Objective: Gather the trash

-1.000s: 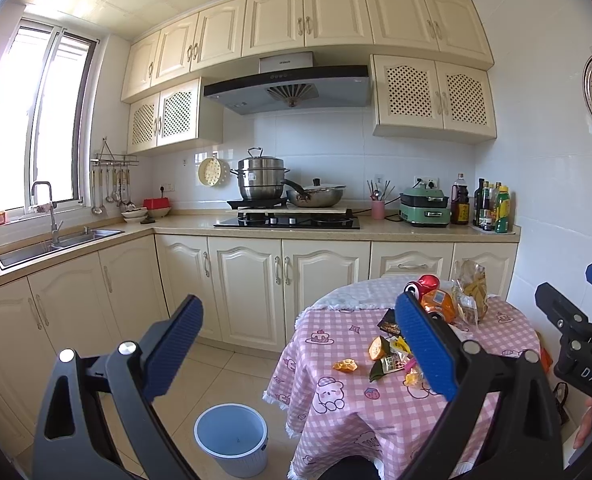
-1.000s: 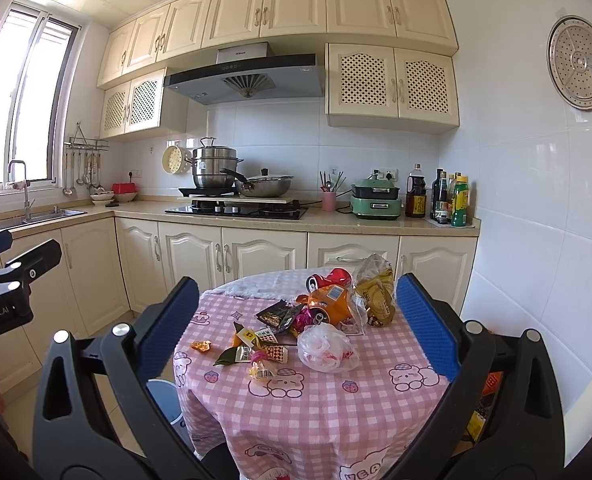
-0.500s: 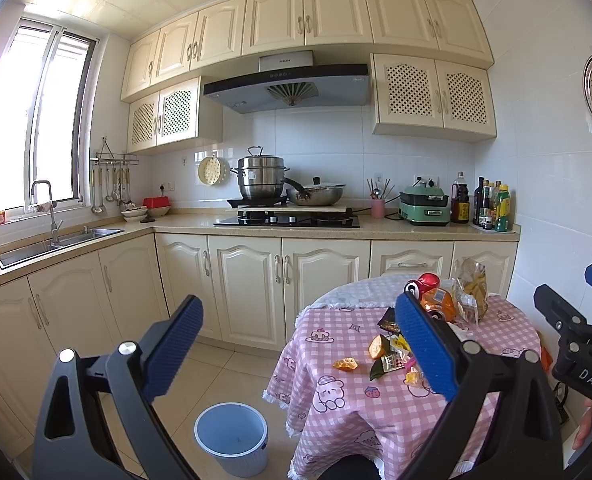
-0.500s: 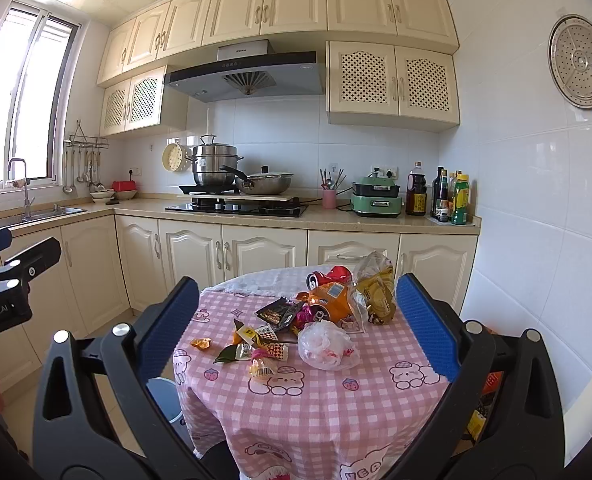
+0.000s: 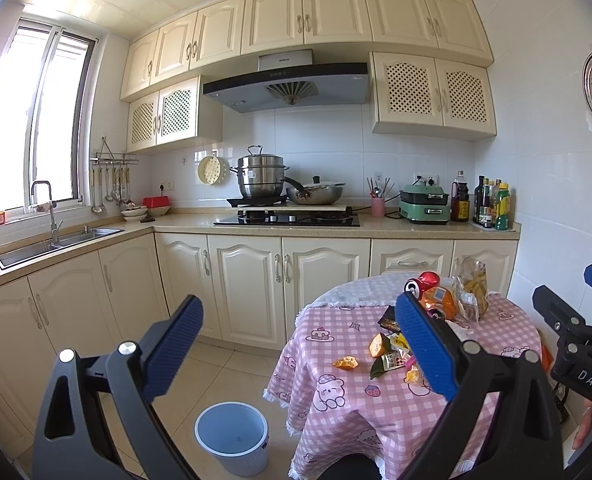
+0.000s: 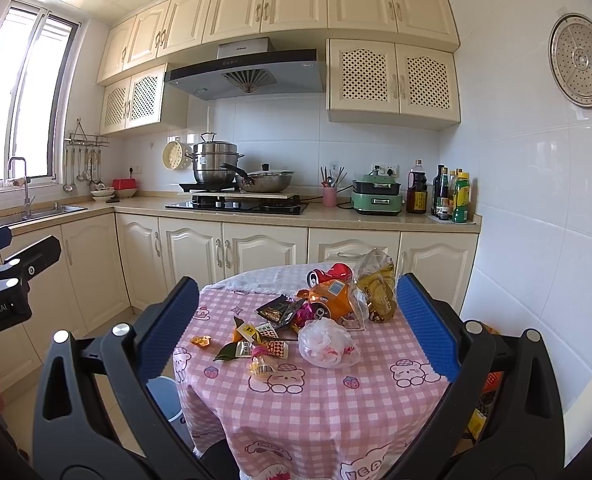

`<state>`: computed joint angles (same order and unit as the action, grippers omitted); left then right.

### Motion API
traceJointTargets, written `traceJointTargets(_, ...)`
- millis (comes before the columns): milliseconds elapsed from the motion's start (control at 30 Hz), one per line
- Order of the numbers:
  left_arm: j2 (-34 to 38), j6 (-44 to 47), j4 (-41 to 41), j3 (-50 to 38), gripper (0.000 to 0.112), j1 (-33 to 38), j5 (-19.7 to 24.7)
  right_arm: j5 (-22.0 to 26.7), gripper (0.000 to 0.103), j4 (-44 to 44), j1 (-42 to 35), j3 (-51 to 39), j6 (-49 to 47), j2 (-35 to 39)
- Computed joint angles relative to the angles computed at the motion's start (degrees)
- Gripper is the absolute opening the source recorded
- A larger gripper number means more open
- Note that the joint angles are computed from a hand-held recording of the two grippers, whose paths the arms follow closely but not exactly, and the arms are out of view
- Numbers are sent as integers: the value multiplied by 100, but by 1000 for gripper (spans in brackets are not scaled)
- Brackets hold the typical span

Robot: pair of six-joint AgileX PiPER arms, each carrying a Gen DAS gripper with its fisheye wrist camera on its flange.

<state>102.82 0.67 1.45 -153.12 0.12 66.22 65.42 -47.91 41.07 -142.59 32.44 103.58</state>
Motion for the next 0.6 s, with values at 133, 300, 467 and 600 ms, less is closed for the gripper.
traceJointTargets(133, 2, 3, 3, 9, 95, 4, -4, -125, 97, -53, 6, 348, 155, -137)
traceJointTargets(300, -63, 4, 9, 145, 95, -1, -73, -214, 97, -117, 29, 617, 306, -233)
traceJointTargets(467, -105, 3, 7, 243, 95, 10, -128, -111, 97, -91, 47, 481, 241, -168)
traceJointTargets(600, -128, 8, 1, 311, 95, 17, -164, -85, 97, -3, 11, 258, 129, -32)
